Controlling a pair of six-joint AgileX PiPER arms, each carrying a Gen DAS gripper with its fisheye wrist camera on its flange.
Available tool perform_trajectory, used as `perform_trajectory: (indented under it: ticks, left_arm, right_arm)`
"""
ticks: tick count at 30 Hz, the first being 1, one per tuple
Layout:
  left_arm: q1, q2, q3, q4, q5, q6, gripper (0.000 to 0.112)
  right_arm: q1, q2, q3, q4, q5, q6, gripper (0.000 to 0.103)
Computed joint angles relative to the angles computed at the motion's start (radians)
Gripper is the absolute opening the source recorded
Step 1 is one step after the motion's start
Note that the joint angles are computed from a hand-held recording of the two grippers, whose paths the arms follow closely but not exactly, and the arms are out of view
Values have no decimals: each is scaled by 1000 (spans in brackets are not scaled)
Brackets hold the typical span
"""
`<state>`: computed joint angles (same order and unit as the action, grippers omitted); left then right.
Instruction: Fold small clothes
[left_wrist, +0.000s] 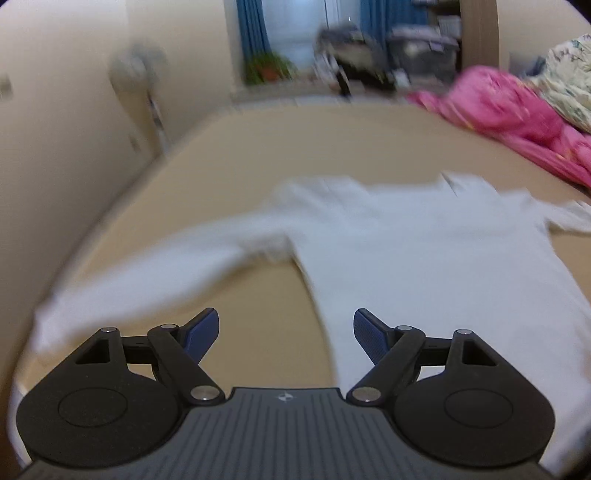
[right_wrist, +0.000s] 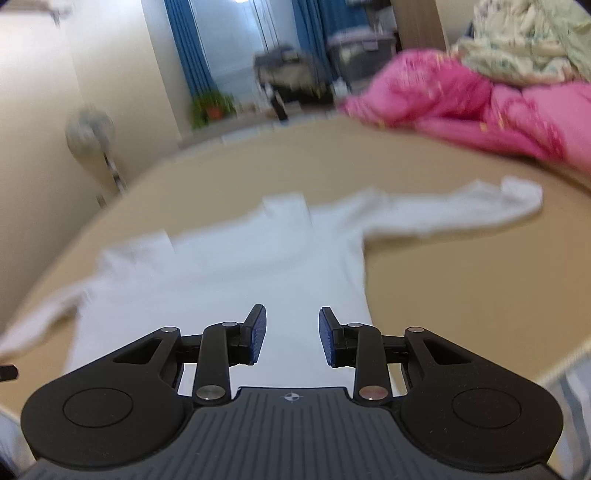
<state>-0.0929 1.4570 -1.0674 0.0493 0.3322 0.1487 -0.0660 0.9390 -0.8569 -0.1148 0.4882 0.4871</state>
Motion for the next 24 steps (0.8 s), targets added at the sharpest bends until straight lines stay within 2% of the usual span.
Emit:
perform_trajectory:
  ticks: [2, 4, 6, 7, 9, 10, 12, 13, 14, 15, 16, 17, 19, 21, 24]
  left_arm:
    - [30, 21, -60, 18, -51, 12, 85]
    - [65, 63, -140, -41, -75, 103, 85]
    - [102, 115, -207, -121, -120, 194, 85]
    - [118, 151, -249, -157, -126, 229, 85]
    - [143, 240, -335, -122, -119, 178, 85]
    - [150, 282, -366, -52, -119, 100, 85]
    - [177, 351, -408, -6, -116, 19, 85]
    - [188, 388, -444, 18, -72, -42, 85]
    - [191, 439, -502, 76, 12, -108, 84]
    - [192, 503, -592, 124, 112, -145, 70]
    - [195, 543, -666, 131, 197, -177, 66]
    - [207, 563, -712, 99, 243, -188, 66]
    - [227, 591, -763, 59, 282, -180, 66]
    - [227, 601, -775, 122, 294, -232, 66]
    - [252, 608, -802, 78, 319, -227, 66]
  right_arm:
    - [-61, 13, -58, 82, -34, -145, 42]
    - [-109, 50, -107, 172, -78, -320, 53]
    - [-151, 94, -131, 268, -105, -483, 55]
    - [-161, 115, -123, 281, -130, -509, 55]
    - [-172, 148, -78, 268, -179, -467, 55]
    - [-173, 168, -66, 233, -166, -410, 55]
    - [-138, 241, -114, 62, -85, -234, 52]
    - [-126, 248, -117, 5, -97, -171, 52]
    - [-123, 248, -111, -11, -124, -148, 52]
    - [-124, 259, -113, 6, -140, -166, 52]
    - [-120, 276, -121, 17, -139, -185, 52]
    - [-113, 296, -135, -1, -128, -179, 52]
    - [-101, 330, -154, -16, -128, -170, 52]
    - [-103, 351, -166, 2, -140, -186, 52]
    - [-68, 355, -162, -120, -126, -43, 51]
